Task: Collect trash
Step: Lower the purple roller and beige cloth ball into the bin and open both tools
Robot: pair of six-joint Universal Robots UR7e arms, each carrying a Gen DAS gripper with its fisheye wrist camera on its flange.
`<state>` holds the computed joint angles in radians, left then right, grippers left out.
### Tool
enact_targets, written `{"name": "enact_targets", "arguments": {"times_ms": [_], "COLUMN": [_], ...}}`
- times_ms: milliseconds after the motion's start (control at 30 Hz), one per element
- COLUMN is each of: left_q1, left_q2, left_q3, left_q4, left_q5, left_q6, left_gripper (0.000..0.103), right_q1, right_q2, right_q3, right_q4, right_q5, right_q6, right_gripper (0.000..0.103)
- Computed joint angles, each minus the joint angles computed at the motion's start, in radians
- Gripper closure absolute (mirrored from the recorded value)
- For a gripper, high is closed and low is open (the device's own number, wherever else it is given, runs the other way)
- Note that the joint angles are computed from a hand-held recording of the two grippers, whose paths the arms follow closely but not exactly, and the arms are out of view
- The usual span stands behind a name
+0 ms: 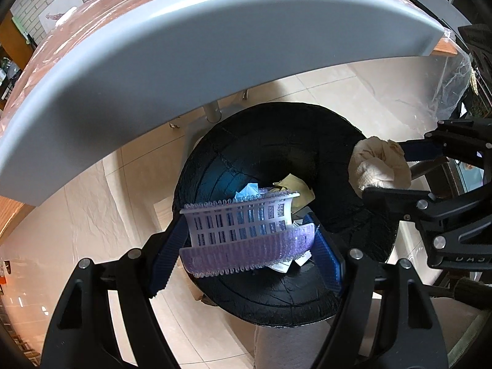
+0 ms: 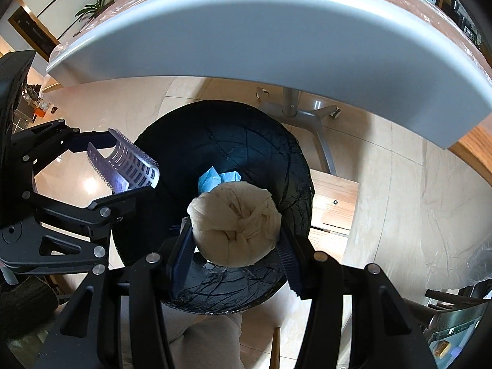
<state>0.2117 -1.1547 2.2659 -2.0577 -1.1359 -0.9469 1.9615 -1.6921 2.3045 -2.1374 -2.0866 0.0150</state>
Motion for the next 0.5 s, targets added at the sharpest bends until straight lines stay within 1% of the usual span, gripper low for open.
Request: {"name": "enact_targets", "arguments": {"times_ms": [200,300,367,500], "left_q1": [0.01,0.013,0.015,0.032], "left_q2": [0.017,0.034,0.031,0.014], "left_q3": [-0.011,-0.017,-0.014,0.003], "left_q4": [0.001,0.012,0.001,-0.053], "left_q5": [-0.005,-0.002,-0.005,-0.048], "left_q6": [0.019,0.017,0.016,0.022], "left_gripper": [0.025,0.022,0.021,0.021], "right_q1": [-0.008,-0.014,-0.014,-0.012], "right_q2": [-0.007,-0.015,-0.022,-0.029], "right_q3": [0.002,0.003,0.005,0.006], "right_q4": [0.0,0.004,0.007,0.01], "right_q5": [-0.001,0.008,0.012,0.01], "right_q6": [0.008,0.015,0.014,0.015], "right_gripper": [0.051,0.043,0.042,0.041]}}
